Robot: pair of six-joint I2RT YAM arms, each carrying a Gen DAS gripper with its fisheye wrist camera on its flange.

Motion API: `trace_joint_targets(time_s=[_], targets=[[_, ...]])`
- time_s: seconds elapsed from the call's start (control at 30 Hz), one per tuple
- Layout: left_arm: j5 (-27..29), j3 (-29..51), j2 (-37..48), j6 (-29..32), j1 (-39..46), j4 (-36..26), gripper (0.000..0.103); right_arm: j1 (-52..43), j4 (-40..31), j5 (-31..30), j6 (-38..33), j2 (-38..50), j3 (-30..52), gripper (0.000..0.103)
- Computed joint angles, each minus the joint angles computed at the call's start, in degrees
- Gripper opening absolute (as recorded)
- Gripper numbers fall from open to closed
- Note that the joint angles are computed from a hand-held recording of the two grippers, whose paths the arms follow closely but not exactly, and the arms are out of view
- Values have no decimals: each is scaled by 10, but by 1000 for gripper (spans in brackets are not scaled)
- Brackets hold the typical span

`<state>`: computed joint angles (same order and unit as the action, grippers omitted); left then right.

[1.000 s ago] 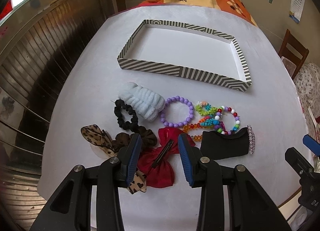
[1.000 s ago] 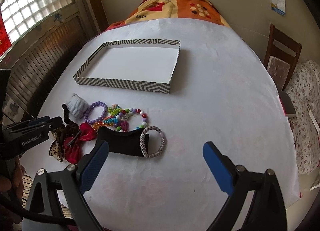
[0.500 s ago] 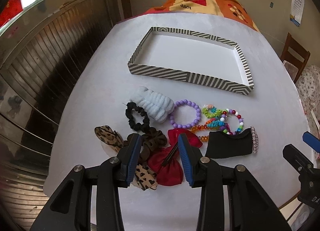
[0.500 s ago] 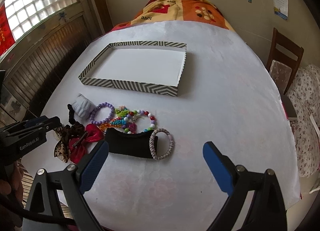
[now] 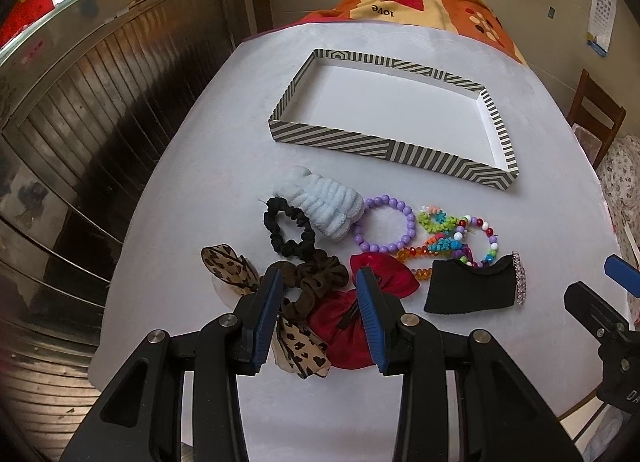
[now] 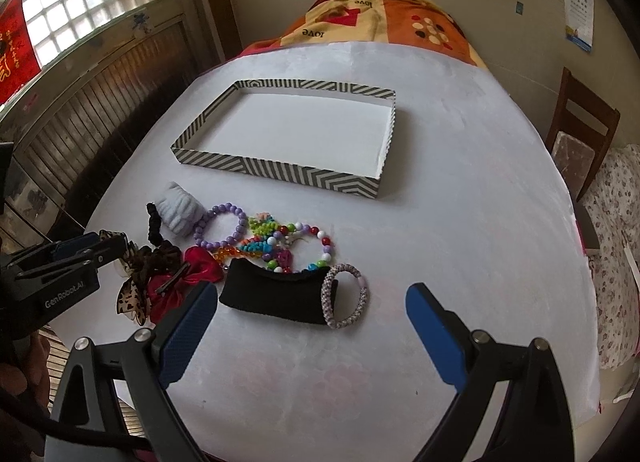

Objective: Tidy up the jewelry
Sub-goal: 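Move both tools toward the white and black scrunchies in the pile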

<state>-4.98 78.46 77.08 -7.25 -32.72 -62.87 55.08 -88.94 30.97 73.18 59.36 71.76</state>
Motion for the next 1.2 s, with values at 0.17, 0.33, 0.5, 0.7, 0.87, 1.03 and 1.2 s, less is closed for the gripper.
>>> trace_joint_targets(time_s=[0.17,0.33,0.5,0.7,0.87,1.03,1.2], targets=[[1,1,1,3,8,1,28,-10,11,-4,-12,-1,-3,98],[1,0,3,6,13,4,28,-23,26,-10,-26,-5,-12,98],[1,-1,5,8,14,5,28,-36,40,-16,-44,-11,-19,98],[6,2,10,13,27,8,28,-58,59,-27,-70,-16,-30,98],[6,2,15,16,34,9,28,-77,76,-37,-92,-19,-38,98],[8,4,18,18,38,9,28,-84,84,-44,-102,-16,-41,98],[9,5,19,19,38,7,28,-84,88,-46,-105,-11,-40,98]])
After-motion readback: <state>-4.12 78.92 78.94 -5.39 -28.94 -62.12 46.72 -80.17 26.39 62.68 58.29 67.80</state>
